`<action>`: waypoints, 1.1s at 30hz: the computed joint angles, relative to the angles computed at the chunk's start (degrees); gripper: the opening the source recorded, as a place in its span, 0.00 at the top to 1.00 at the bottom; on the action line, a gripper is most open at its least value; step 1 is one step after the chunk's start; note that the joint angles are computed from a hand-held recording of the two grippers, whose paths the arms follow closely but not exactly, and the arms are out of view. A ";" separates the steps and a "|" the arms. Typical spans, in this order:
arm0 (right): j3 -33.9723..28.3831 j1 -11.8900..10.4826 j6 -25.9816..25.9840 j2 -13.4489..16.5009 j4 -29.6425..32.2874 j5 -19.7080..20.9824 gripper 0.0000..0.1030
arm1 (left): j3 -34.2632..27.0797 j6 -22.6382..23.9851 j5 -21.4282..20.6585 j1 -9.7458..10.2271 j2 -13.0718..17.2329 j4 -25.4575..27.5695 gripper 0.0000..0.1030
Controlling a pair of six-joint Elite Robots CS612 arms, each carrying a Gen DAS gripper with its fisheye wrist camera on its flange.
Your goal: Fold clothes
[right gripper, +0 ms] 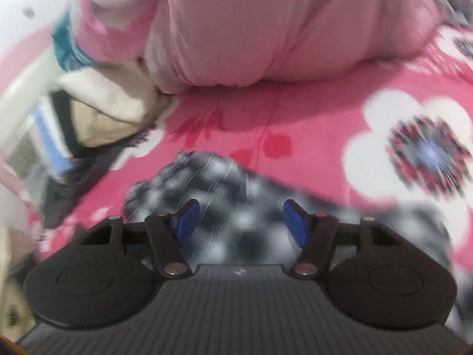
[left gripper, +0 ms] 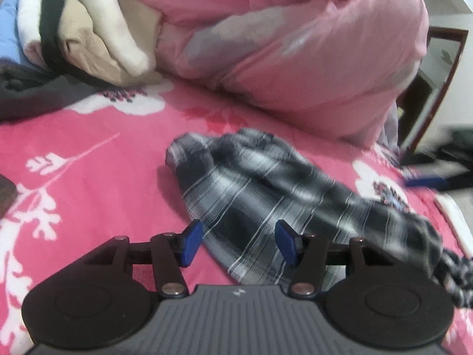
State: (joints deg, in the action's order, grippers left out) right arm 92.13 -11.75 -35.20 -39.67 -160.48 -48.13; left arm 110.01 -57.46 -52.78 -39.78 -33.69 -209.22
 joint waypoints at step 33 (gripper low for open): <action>21.20 -5.06 -29.27 -3.59 -9.45 12.16 1.00 | 8.82 -6.08 -5.93 -1.16 0.05 -24.47 0.48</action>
